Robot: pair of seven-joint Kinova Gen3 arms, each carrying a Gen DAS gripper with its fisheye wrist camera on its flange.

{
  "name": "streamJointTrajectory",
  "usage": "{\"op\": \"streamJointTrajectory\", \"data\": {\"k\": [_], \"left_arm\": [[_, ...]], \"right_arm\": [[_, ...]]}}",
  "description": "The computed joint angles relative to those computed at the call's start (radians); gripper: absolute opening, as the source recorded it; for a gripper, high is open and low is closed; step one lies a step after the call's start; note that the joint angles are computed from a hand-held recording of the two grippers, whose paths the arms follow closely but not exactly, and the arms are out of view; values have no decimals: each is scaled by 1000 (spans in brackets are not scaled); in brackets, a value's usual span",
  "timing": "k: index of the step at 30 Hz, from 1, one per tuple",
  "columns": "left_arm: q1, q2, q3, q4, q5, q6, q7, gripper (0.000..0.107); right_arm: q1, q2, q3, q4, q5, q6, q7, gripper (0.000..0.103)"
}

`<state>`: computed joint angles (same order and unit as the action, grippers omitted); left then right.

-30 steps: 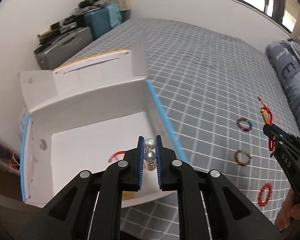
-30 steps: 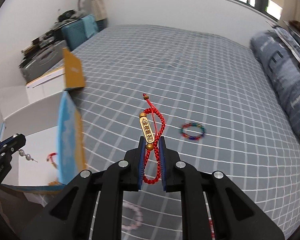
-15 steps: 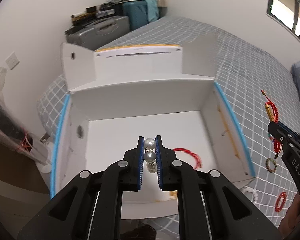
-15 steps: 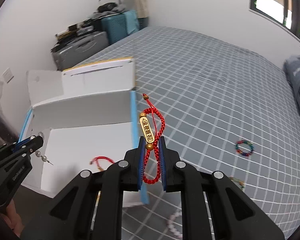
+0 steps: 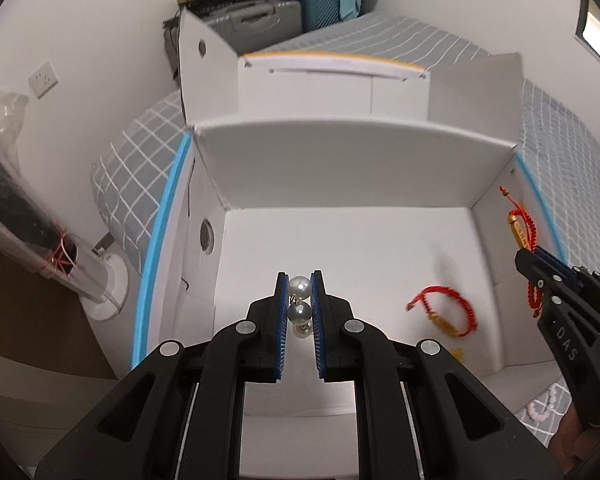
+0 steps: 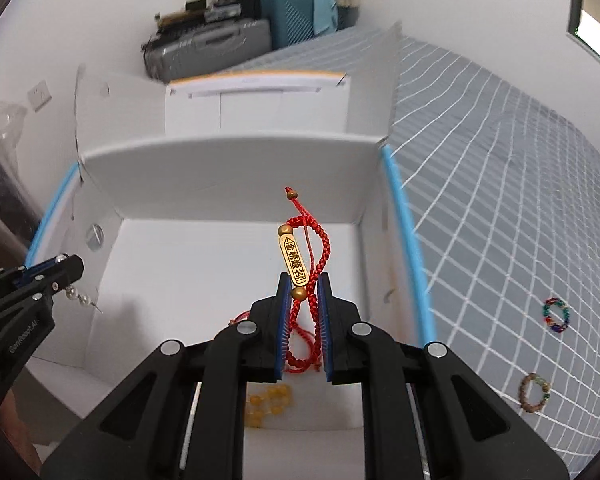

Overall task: Organize jewelry
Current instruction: 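Open left tool over box dropping earrings while right tool drops red cord bracelet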

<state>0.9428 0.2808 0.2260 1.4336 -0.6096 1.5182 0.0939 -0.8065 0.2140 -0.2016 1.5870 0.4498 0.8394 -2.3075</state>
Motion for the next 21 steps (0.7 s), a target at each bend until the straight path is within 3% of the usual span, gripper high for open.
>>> {"op": "streamJointTrajectory", "data": {"k": [10, 15, 21], "left_arm": [[-74, -8, -12, 91, 76, -100, -16, 11], [-80, -9, -8, 94, 82, -100, -19, 11], [-74, -17, -10, 102, 68, -101, 6, 13]], "right_arm": [[-25, 73, 19, -42, -20, 40, 15, 13], [-27, 73, 24, -48, -30, 45, 23, 15], [-31, 71, 24, -49, -32, 46, 22, 26]]}}
